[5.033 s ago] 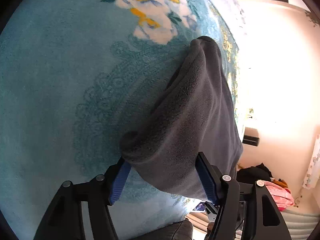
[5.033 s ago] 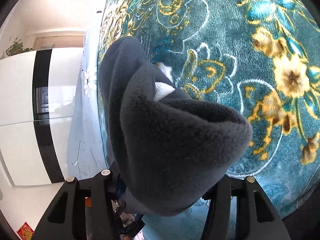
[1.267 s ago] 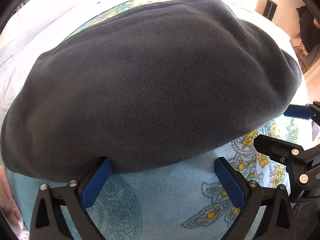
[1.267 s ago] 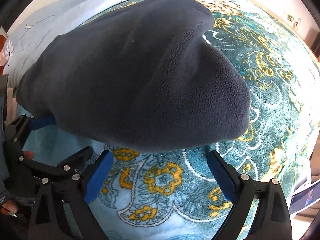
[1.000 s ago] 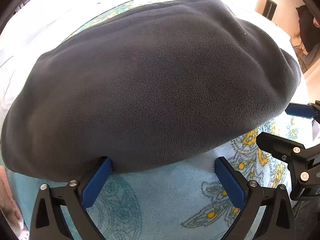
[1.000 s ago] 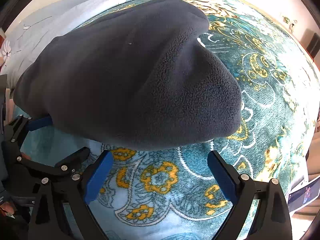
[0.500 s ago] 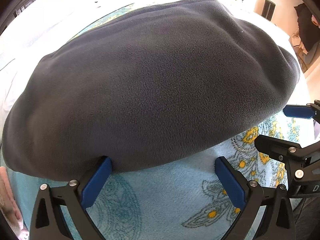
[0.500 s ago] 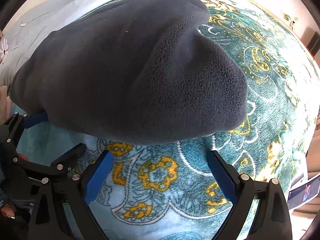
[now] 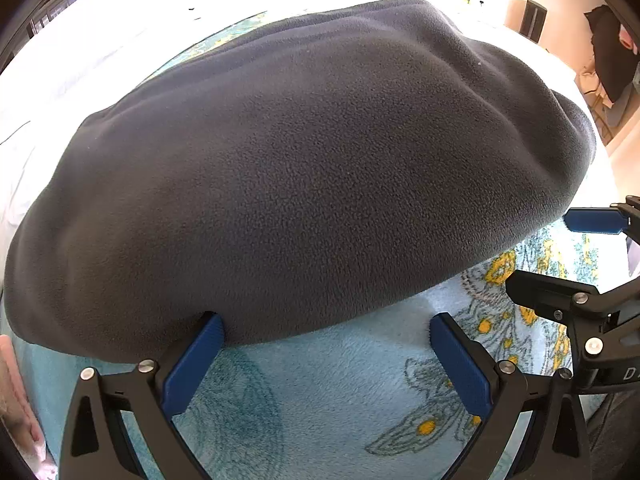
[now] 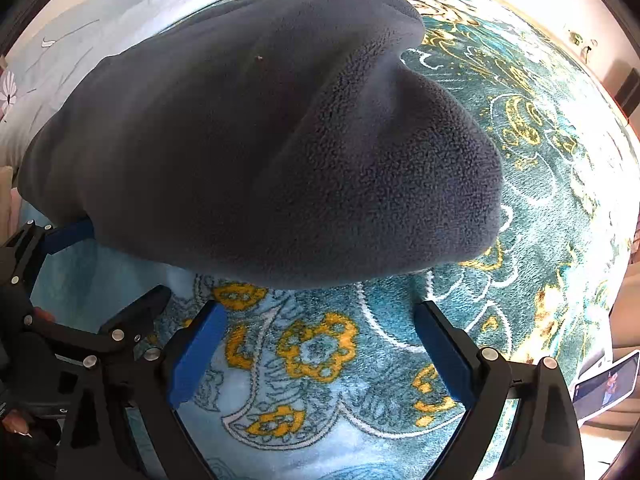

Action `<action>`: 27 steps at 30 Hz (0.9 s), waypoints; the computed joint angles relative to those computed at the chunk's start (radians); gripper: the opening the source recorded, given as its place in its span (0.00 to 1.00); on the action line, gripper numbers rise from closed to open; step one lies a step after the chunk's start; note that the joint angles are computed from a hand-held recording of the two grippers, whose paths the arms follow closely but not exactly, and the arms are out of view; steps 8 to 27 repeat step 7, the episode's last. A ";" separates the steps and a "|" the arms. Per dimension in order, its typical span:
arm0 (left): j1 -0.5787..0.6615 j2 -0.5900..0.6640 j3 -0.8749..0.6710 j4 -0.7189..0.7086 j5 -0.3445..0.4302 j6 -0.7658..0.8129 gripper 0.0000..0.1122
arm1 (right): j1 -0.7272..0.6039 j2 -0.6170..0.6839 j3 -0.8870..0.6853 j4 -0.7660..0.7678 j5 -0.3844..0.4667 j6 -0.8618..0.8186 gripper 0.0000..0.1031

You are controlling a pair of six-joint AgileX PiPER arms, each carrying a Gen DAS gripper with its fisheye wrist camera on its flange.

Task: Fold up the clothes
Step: 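Release the jacket and press the folded bundle flat with both grippers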

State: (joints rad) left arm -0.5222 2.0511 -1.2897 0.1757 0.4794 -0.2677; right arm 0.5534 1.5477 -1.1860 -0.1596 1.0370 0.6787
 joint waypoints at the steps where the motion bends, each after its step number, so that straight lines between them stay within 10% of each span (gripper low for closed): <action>1: -0.001 -0.001 0.002 0.001 -0.002 -0.002 0.92 | -0.006 -0.001 -0.007 0.003 0.007 -0.008 0.93; 27: 0.014 -0.013 0.008 -0.013 0.000 0.026 0.92 | -0.044 -0.004 -0.048 0.023 0.048 -0.059 0.93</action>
